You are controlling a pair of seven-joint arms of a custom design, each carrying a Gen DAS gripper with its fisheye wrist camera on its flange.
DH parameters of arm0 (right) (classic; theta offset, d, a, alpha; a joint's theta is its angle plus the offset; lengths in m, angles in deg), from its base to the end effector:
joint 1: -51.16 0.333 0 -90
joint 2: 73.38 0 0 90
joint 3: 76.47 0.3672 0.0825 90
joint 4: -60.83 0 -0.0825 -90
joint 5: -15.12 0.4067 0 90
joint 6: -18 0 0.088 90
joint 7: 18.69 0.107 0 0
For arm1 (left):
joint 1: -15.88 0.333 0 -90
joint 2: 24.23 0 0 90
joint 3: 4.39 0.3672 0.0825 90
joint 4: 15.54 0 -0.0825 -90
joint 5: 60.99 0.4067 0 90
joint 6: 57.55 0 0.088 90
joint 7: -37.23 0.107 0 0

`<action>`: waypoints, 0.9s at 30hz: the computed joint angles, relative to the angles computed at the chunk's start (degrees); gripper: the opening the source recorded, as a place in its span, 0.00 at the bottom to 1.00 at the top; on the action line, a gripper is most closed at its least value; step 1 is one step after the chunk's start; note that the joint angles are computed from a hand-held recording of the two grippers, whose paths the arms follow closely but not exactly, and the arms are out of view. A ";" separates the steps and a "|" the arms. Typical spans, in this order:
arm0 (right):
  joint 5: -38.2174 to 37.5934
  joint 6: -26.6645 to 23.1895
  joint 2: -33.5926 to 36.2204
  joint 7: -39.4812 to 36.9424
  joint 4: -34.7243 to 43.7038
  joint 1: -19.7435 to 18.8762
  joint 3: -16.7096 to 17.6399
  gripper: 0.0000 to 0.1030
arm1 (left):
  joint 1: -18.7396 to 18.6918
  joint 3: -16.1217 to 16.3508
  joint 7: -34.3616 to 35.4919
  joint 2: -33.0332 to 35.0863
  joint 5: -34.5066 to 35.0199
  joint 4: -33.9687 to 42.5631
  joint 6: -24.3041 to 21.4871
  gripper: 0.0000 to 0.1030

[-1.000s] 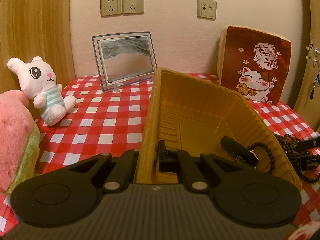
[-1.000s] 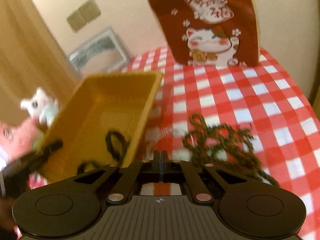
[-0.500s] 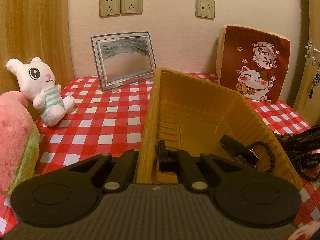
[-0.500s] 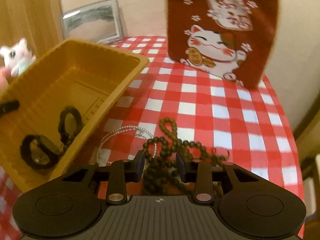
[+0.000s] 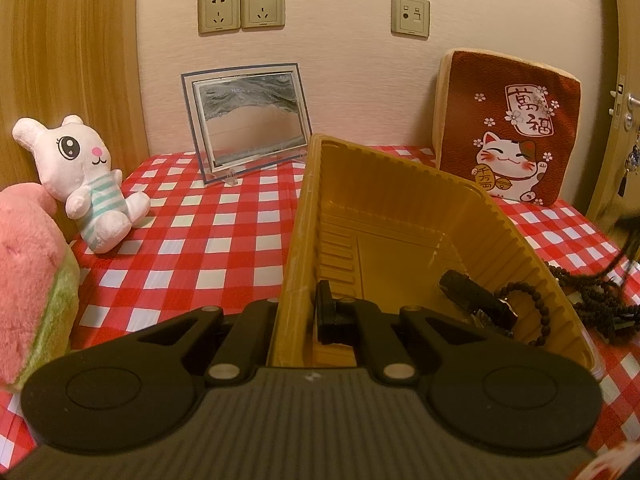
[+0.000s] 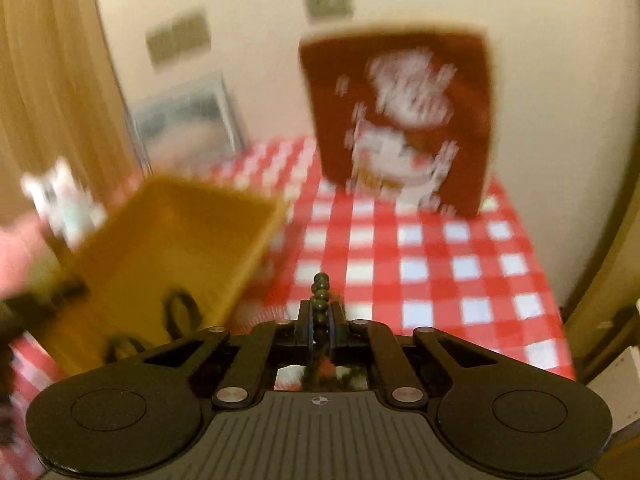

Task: Organize jewelry
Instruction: 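Lift the bead strand with the right tool and lower it into the tray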

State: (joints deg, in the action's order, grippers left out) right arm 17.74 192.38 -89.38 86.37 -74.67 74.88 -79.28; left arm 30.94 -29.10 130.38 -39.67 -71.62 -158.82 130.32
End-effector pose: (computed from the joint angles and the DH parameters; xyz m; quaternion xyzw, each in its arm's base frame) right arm 0.4794 0.1767 0.5904 -0.6442 0.6105 -0.1923 0.4187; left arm 0.4876 -0.0798 0.5352 -0.5923 0.6380 -0.3550 0.3408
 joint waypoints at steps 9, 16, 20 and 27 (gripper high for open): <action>-3.41 2.84 -11.21 3.64 -0.54 -2.39 0.54 0.07 | -1.03 1.14 0.84 0.51 0.26 0.26 0.28 0.05; -8.96 3.75 -14.37 6.94 1.96 -6.52 3.18 0.07 | -3.99 4.05 2.72 1.10 -0.39 0.23 0.87 0.04; -11.14 3.17 -14.84 7.51 4.52 -6.76 3.37 0.07 | -5.74 5.72 4.05 1.28 -1.03 0.20 1.01 0.04; -14.38 0.12 -14.15 6.70 9.94 -7.83 4.64 0.07 | -7.03 6.75 5.35 1.40 -2.27 0.26 1.06 0.04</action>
State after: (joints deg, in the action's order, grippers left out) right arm 3.36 192.49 -103.52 93.07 -64.73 67.05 -74.64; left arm 23.91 -22.35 135.72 -38.27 -73.89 -158.55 131.37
